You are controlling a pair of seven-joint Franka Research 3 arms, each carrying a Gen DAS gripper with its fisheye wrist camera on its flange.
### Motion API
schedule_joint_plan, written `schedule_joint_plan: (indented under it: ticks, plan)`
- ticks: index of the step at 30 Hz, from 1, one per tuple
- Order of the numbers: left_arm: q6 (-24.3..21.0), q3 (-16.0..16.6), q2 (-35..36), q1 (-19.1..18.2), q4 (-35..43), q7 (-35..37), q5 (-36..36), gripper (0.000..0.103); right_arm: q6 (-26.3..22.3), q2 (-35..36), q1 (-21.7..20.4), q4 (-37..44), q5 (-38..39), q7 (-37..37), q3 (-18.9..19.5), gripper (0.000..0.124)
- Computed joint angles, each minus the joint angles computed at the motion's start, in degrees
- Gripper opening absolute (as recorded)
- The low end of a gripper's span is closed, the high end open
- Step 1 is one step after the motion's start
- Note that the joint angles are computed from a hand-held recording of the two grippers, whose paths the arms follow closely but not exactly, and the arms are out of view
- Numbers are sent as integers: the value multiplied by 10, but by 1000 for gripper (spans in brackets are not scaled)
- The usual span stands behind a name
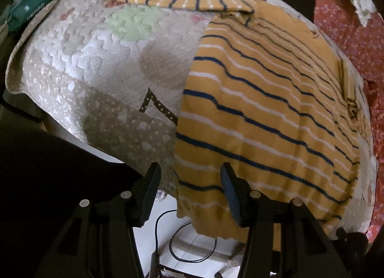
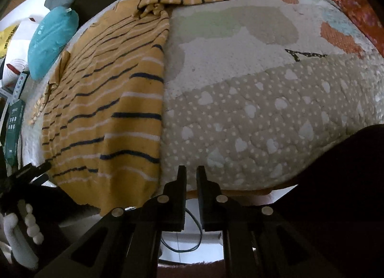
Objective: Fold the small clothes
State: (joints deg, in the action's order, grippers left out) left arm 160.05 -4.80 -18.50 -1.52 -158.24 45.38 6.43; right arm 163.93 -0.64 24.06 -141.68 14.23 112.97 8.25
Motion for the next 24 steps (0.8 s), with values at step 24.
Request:
schedule_joint_plan:
  ticks: [24]
  plan:
    - [-53,-27,-10,-37,41,17,41,58,20,174,-101,264,483,-259,-62,52]
